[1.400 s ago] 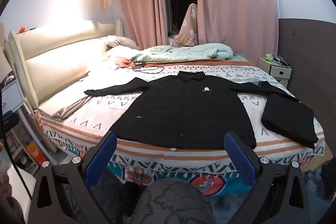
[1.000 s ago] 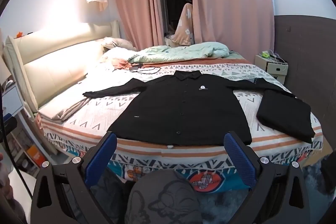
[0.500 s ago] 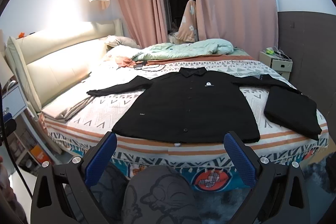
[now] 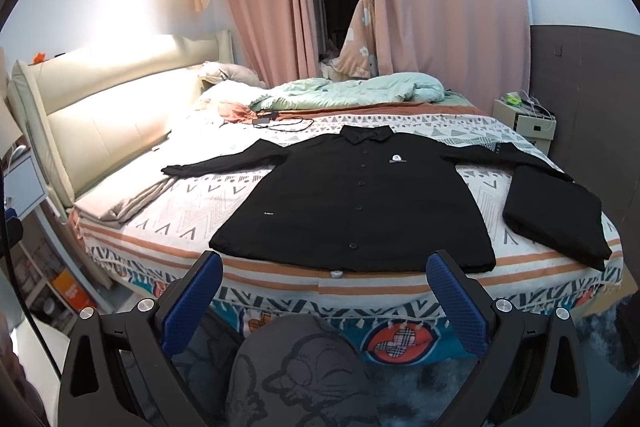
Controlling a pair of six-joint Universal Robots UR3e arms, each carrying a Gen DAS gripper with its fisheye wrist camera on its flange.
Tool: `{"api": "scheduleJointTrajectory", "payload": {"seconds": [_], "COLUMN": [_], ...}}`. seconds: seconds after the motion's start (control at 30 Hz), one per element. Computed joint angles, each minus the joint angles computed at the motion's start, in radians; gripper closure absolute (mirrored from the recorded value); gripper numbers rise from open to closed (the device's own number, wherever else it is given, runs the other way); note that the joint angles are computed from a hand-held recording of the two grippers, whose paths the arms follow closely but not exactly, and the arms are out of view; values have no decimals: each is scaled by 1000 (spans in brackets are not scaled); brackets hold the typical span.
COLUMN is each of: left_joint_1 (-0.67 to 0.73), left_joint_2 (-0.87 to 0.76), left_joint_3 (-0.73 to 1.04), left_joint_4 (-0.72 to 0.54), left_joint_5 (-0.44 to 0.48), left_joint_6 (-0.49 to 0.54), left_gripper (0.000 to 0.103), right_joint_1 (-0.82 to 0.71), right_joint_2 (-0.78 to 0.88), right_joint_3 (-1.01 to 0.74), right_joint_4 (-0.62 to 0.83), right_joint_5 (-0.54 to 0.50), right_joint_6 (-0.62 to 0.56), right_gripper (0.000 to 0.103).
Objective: Fold large clothes
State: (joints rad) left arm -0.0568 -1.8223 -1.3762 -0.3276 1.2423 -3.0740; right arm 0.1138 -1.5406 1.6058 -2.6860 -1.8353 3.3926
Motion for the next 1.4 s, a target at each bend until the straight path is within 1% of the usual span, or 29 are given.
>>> {"api": "scheduleJointTrajectory", "payload": {"seconds": [0.53,1.2,1.4], "left_joint_1": [17,8,13], "left_joint_2": [-9,-11,-14], "left_joint_3": [3,6,6], "left_joint_4": [-3,-2,3], "left_joint_5": [-18,-6,-11], "left_joint_6": [8,9,11], "left_gripper": [0,0,0], "right_joint_1": [7,0,10], "right_joint_2": [11,10,18], "right_joint_3": [-11,-16,-21], "right_joint_4": [11,20,12], "right_joint_5": [-17,-16,-35], "right_joint_6": [12,19,19], "right_gripper": [1,1,1]}}
